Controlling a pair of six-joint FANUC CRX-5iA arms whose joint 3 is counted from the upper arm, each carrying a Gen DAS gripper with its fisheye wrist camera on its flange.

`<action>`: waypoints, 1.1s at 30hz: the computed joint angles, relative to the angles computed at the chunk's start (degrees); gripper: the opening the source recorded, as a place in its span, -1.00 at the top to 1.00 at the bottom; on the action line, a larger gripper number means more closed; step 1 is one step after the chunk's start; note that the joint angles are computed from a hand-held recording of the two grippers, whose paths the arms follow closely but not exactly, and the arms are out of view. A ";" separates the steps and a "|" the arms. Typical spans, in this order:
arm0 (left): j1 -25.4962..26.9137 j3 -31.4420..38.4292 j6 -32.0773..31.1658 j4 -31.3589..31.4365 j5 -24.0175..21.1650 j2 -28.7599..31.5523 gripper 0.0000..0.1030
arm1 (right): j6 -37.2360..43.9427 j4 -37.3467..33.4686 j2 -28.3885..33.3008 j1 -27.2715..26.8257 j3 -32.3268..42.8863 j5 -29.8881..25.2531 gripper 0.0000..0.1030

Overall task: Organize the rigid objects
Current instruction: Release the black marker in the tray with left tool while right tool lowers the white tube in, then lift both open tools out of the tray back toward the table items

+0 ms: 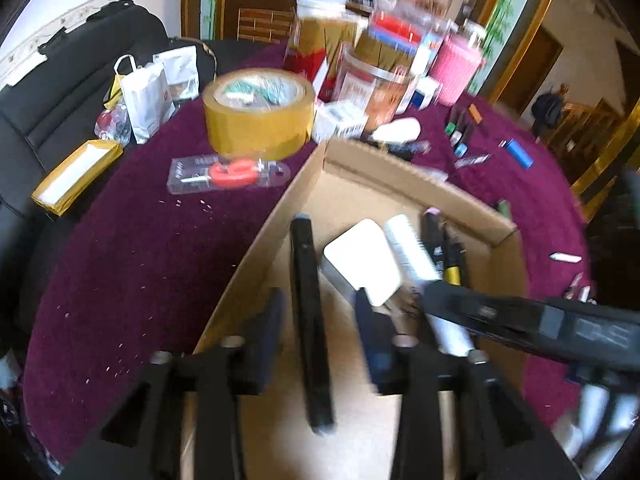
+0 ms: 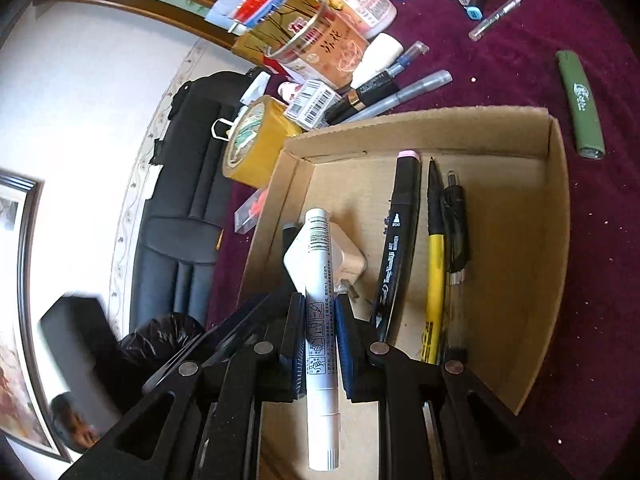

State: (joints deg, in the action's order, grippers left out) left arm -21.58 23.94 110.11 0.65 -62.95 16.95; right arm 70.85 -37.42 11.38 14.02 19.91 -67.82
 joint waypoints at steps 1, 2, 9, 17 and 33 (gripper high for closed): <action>0.03 -1.30 0.26 0.09 1.23 -1.27 0.02 | -0.43 0.24 0.26 0.10 -0.04 0.22 0.67; 0.17 -2.90 0.33 0.48 2.62 -2.67 -0.04 | -0.70 0.49 0.51 0.10 -0.03 0.38 0.67; 1.02 -11.27 -1.20 5.14 9.27 -9.21 -0.24 | -4.01 6.71 0.73 1.70 -0.59 2.48 0.66; 0.75 -14.53 0.61 5.45 10.71 -12.31 -0.41 | -3.48 9.79 0.51 2.51 -0.25 4.47 0.58; -13.82 -11.98 13.99 -12.51 10.97 -14.89 -0.51 | 8.02 14.17 -18.26 -3.00 -17.80 8.98 -0.16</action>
